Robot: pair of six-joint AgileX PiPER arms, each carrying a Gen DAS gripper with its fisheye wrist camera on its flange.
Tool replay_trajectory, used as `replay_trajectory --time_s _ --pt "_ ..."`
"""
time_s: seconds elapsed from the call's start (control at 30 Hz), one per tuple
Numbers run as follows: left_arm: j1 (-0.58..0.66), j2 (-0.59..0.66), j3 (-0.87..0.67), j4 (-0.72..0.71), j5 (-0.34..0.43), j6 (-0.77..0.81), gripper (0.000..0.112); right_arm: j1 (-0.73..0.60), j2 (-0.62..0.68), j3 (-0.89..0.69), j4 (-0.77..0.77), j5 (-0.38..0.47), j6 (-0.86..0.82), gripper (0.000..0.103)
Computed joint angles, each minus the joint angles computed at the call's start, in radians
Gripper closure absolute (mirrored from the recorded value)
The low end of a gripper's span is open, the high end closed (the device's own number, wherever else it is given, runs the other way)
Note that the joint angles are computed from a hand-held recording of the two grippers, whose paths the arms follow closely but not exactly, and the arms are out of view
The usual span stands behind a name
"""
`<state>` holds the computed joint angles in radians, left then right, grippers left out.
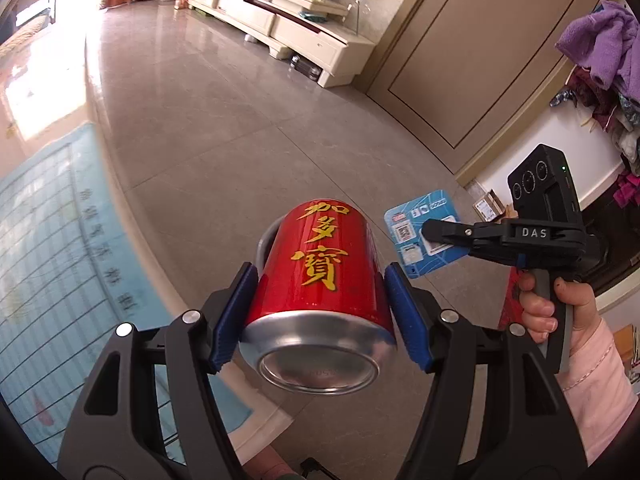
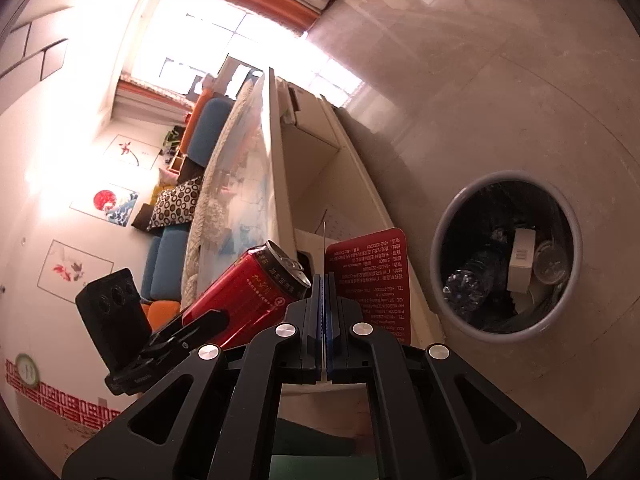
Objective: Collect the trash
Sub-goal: 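Carry the red can and card with both tools over the trash bin, then open both tools to drop the can and card into the bin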
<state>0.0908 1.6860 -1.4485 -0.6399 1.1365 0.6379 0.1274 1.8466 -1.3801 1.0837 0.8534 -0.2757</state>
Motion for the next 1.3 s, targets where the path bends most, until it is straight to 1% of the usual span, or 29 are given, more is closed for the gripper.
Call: replay_trajectory --time_s 0.2,0.4,0.63,0.8,0.9,0.97,1.3 --pt "-0.114 0.104 -0.037 0.037 -0.051 -0.059 0.049 -0.070 0.035 0.098 0.069 -0.014 -0.086 0.102" --pt "-0.191 0.204 -0.084 0.059 -0.085 -0.104 0.049 -0.107 0.093 0.139 0.128 -0.021 -0.151 0.102" --pt "-0.224 0.279 -0.117 0.099 -0.106 -0.134 0.049 -0.127 0.152 0.150 0.169 -0.032 -0.183 0.102" --pt "-0.245 0.332 -0.155 0.124 -0.111 -0.173 0.049 -0.132 0.178 0.148 0.170 -0.038 -0.179 0.102" --pt "-0.267 0.387 -0.222 0.149 -0.101 -0.196 0.049 -0.135 0.190 0.144 0.171 -0.040 -0.179 0.100" --pt "-0.272 0.389 -0.222 0.159 -0.107 -0.203 0.049 -0.133 0.195 0.136 0.157 -0.044 -0.158 0.098" --pt "-0.295 0.453 -0.287 0.190 -0.100 -0.251 0.049 -0.152 0.215 0.156 0.198 -0.056 -0.201 0.098"
